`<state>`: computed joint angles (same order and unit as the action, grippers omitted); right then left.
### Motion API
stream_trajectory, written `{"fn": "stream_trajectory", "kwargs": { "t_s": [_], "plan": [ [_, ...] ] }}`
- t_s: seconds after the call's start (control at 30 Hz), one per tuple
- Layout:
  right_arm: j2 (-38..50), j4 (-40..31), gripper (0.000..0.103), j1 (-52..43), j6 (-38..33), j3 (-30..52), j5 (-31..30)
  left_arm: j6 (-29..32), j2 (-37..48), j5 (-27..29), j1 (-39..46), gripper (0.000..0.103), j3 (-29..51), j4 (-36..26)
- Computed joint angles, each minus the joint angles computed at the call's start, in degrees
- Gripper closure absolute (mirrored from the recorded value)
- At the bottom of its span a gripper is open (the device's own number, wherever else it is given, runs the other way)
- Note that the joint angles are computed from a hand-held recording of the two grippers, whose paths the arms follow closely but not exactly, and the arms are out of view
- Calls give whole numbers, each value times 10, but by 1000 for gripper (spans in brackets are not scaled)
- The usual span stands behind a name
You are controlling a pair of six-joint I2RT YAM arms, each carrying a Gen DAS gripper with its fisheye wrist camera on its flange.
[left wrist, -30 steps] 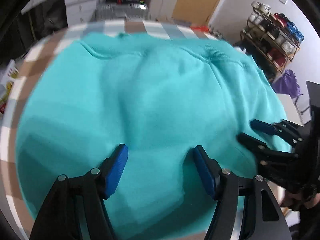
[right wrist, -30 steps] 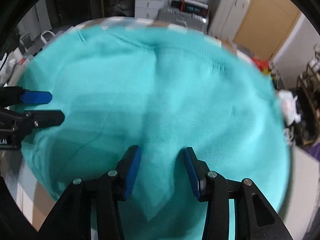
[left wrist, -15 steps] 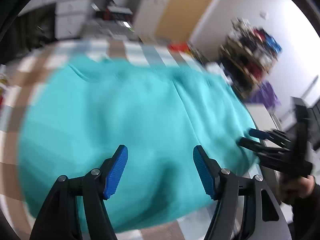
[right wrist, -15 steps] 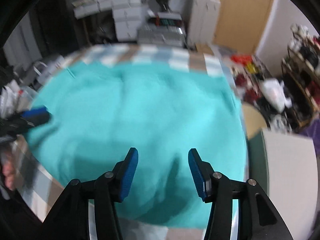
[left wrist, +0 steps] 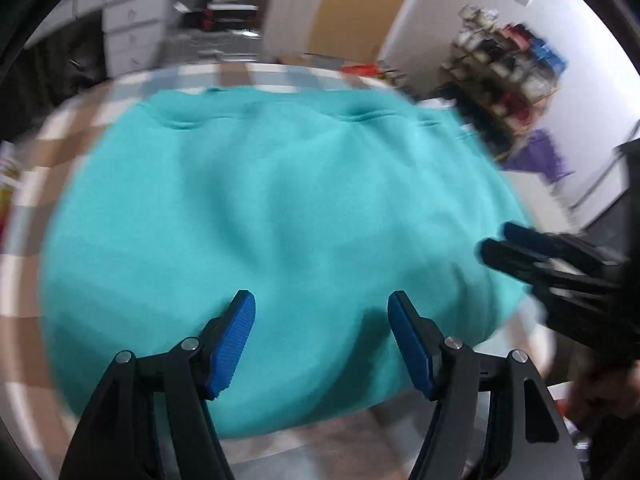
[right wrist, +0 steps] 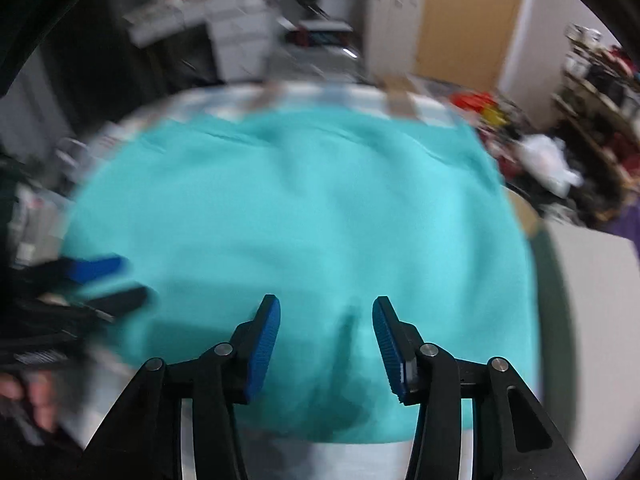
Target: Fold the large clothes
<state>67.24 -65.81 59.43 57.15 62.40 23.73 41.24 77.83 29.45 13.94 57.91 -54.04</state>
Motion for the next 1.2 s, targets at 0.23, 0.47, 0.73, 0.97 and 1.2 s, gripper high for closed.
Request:
{"fn": "stream_trajectory", "kwargs": {
  "t_s": [0.23, 0.47, 0.73, 0.97, 1.2],
  "plan": [
    [126, 103, 50, 62, 39, -12, 26, 51, 107, 33, 44, 34, 36, -23],
    [9, 137, 51, 101, 134, -91, 89, 84, 89, 79, 119, 35, 88, -97],
    [-50, 98, 41, 80, 201, -126, 103, 98, 148, 48, 112, 35, 102, -88],
    [-142, 119, 40, 85, 237, -185, 71, 52, 91, 92, 182, 34, 124, -80],
    [-210, 114, 38, 66, 256, -218, 49, -10, 152, -17, 118, 34, 64, 38]
  ]
}}
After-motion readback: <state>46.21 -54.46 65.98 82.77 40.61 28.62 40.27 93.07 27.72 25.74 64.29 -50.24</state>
